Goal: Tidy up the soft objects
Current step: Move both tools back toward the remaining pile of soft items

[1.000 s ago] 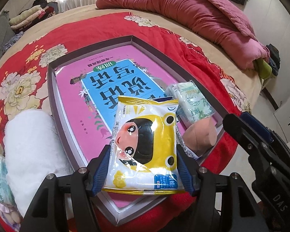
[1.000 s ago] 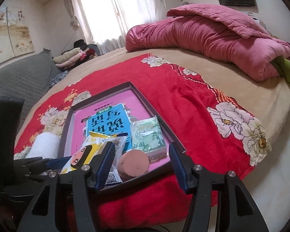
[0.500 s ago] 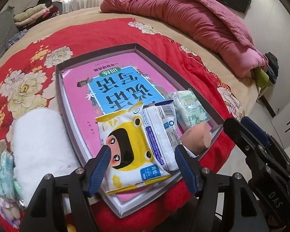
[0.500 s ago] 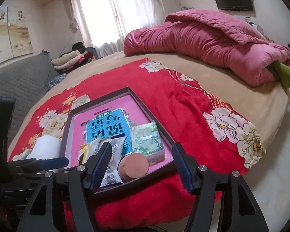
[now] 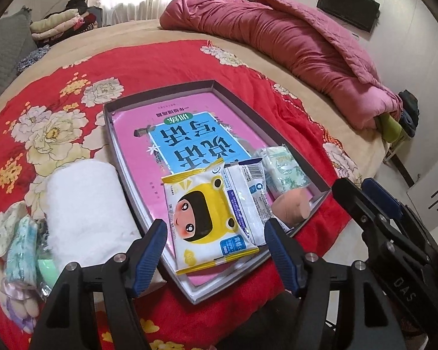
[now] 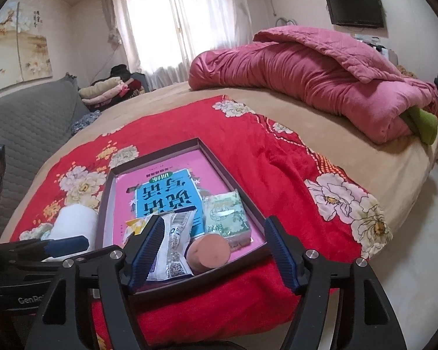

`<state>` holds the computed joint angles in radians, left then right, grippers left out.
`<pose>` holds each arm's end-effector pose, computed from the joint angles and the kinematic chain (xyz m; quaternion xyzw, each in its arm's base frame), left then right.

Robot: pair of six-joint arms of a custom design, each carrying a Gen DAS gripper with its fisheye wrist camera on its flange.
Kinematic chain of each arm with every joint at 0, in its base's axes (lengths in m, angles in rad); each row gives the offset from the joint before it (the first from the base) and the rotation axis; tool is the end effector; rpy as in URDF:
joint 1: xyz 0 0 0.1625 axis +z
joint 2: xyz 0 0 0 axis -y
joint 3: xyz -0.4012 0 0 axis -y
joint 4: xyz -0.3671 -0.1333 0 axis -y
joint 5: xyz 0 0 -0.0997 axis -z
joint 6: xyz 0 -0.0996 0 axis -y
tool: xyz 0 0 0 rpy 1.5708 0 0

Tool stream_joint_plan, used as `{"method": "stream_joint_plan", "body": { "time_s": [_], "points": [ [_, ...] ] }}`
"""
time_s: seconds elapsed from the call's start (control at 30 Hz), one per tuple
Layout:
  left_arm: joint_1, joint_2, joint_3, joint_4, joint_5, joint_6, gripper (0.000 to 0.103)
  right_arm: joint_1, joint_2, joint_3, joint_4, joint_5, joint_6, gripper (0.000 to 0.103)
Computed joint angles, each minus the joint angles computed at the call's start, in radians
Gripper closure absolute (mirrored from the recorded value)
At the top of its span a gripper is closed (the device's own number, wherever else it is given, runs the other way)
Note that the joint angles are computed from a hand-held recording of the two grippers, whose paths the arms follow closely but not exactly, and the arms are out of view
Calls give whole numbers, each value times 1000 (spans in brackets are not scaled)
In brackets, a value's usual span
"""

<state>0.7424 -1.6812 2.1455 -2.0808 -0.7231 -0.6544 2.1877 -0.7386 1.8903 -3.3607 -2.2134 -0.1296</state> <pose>-0.1443 -0.4146 0.3356 0.0698 0.9086 -0.2930 0.2892 0.3919 -0.4253 0.0926 0.2363 -0.8750 0.3612 0.2192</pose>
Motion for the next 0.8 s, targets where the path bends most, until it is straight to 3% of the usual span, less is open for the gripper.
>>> {"method": "stream_joint_plan", "body": {
  "time_s": [0.8],
  "points": [
    [-132,-185,32,318,94,-226,33,88,16,-10,-14,-66,-67,29]
  ]
}}
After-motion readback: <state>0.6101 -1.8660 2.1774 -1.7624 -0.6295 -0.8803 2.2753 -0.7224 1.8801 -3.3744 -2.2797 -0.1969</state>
